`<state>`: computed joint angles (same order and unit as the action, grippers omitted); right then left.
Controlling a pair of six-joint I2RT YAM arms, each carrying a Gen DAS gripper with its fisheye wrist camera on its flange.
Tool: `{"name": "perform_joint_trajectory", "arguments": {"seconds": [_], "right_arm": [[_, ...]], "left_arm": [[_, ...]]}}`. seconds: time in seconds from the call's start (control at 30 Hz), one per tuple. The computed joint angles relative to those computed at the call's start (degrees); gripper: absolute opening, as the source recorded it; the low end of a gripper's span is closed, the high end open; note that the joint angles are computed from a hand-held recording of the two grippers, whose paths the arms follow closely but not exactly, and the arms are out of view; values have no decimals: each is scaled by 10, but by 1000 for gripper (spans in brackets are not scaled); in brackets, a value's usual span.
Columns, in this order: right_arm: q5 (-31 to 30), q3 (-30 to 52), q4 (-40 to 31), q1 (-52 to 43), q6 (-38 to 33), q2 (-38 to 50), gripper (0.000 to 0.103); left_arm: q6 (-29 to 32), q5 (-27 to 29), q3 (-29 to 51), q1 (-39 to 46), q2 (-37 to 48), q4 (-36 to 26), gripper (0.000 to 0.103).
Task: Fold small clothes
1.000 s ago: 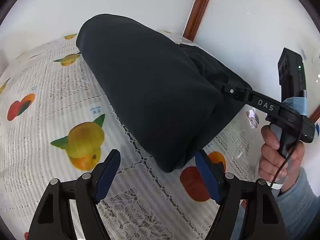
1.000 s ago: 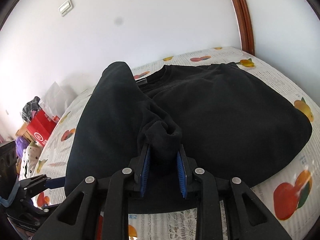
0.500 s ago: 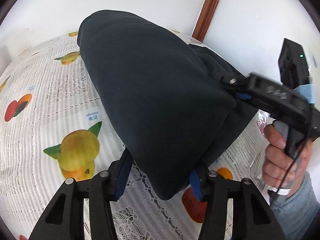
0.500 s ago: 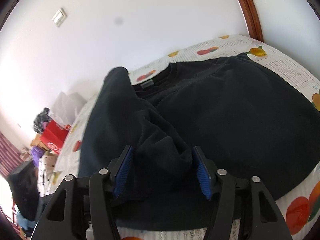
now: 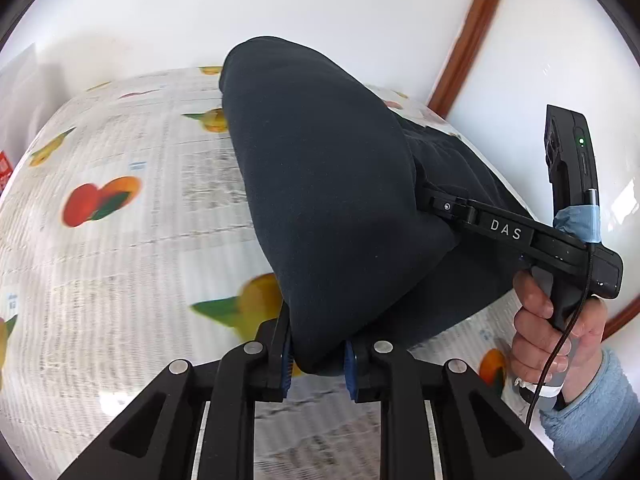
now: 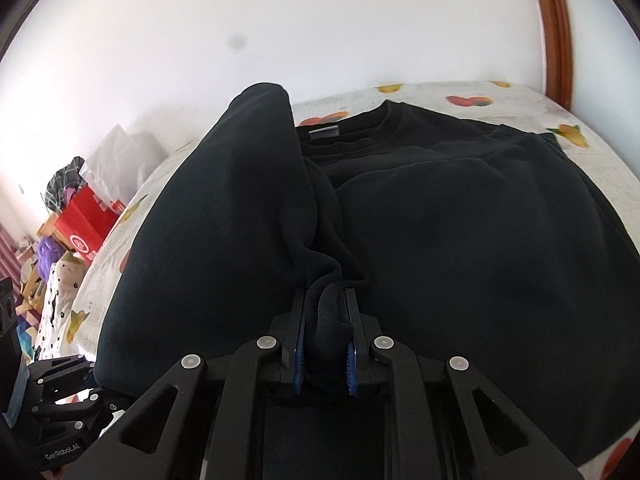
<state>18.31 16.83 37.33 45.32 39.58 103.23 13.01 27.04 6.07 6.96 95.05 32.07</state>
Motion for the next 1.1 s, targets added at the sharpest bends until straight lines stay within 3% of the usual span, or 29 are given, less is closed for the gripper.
{"name": "perform_joint_trajectory", "arguments": {"seconds": [0.27, 0.4, 0.53, 0.6, 0.67, 0.73, 0.87, 1.03, 1.1], "right_arm": [[-20, 167, -65, 33, -25, 101, 15], [-16, 231, -94, 51, -33, 136, 15], [-19, 231, -86, 54, -17, 138, 15], [-27, 209, -74, 49, -9, 123, 15], [-30, 193, -67, 48, -5, 108, 15], [-25, 193, -70, 51, -5, 104, 15], [-21, 184, -64, 57, 5, 87, 15], [2, 131, -24, 61, -6, 27, 12], [34, 71, 29, 70, -20, -28, 11]], "left_arm": [[178, 90, 77, 241, 31, -147, 18], [233, 108, 112, 305, 52, -203, 20], [280, 120, 125, 326, 64, -235, 24], [252, 105, 104, 304, 51, -199, 28], [220, 96, 104, 271, 67, -174, 47], [185, 88, 88, 230, 64, -134, 59], [137, 12, 39, 175, 80, 7, 62], [102, -46, 40, 129, 65, 9, 62], [86, -62, 45, 114, 62, 5, 62]]}}
